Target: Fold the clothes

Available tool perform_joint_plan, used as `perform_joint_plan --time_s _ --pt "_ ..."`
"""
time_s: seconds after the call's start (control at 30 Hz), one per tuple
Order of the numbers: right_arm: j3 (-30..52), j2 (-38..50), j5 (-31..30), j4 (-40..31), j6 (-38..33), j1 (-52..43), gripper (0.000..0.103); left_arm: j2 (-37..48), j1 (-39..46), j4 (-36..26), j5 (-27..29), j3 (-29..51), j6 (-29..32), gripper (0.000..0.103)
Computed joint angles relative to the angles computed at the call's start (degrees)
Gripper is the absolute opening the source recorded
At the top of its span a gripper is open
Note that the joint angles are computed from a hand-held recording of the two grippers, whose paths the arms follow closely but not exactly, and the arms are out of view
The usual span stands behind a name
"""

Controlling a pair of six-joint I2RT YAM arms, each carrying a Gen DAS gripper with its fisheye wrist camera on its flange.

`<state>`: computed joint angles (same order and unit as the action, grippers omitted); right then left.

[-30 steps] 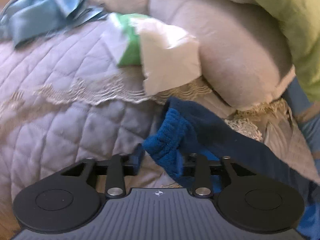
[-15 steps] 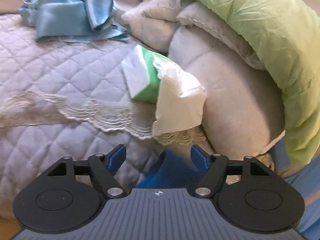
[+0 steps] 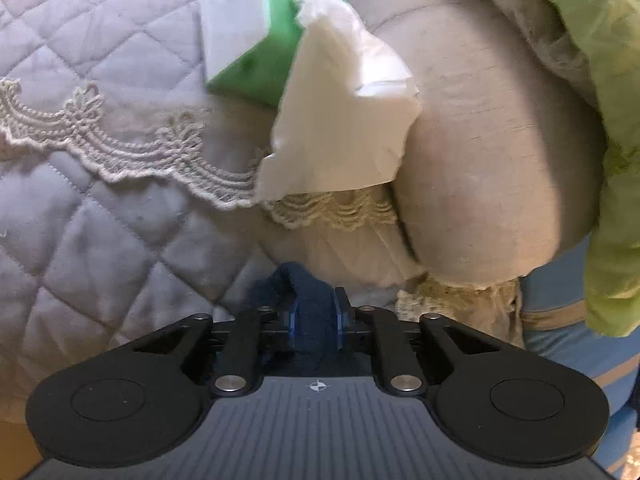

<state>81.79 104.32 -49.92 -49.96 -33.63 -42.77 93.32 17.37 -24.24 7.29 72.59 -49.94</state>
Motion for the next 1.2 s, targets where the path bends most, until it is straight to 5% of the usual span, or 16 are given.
perform_joint_plan --time_s 0.1,0.33,0.5,0.57,0.9,1.2 --pt "-0.2 -0.2 0.1 0.3 0.2 0.0 0.103 -1.9 -1.4 -1.8 -6.8 2.2 0.1 0.011" --pt "-0.4 -0.2 -0.4 0.4 0.2 -0.2 0.103 -2.0 -3.8 -1.8 -10.9 7.5 3.3 0.017" --pt "-0.5 -0.1 -1.4 0.3 0.2 -0.8 0.103 -2.0 -7.4 -4.7 -18.6 9.8 0.2 0.059" --pt "-0.3 0.1 -1.8 0.0 0.1 -0.9 0.103 -4.2 -8.0 -3.4 -19.3 7.8 0.7 0.066" --pt "-0.3 0.1 -2.8 -0.3 0.0 -1.4 0.103 -9.8 -16.0 -4.3 -15.6 7.5 4.0 0.069" --pt "-0.6 0.1 -3.6 0.6 0.8 -1.8 0.103 -5.4 -32.4 -1.6 -20.1 10.9 10.0 0.075"
